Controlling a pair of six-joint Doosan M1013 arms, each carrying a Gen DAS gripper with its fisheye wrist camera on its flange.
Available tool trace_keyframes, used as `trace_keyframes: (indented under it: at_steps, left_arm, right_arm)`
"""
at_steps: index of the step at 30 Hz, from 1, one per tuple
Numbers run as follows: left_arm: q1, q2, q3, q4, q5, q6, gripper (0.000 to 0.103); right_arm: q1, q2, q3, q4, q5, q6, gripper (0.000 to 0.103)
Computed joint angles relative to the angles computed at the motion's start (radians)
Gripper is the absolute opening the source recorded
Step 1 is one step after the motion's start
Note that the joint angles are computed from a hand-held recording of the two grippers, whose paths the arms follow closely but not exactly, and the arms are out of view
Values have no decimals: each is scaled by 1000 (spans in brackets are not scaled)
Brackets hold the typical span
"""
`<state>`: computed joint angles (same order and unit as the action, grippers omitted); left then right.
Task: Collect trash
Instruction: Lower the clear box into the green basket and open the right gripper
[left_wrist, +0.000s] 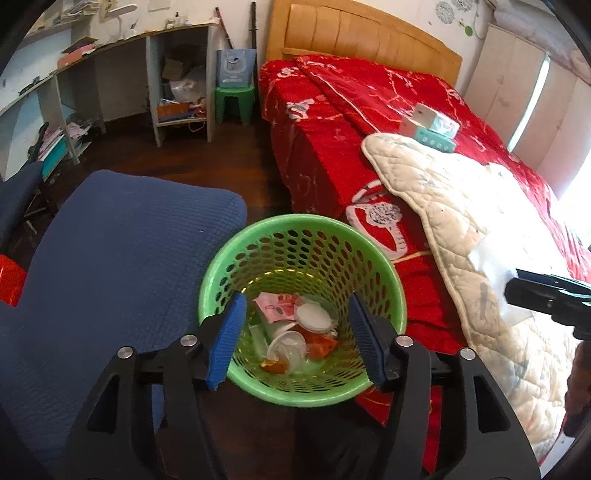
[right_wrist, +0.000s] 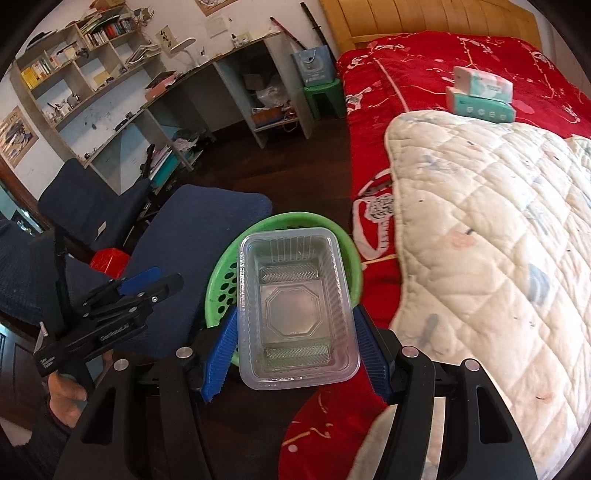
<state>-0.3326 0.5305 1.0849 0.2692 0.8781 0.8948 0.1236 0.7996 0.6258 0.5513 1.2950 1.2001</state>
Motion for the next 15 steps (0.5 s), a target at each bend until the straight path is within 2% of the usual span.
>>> trace_keyframes:
  at_steps: [13, 15]
  left_arm:
    - [7, -48, 61, 63, -25, -104, 68]
    - [9, -51, 65, 61, -29, -111, 68]
  right_arm:
    - [44, 52, -62, -1, 15, 49, 60]
    - [52, 59, -66, -1, 19, 61, 65]
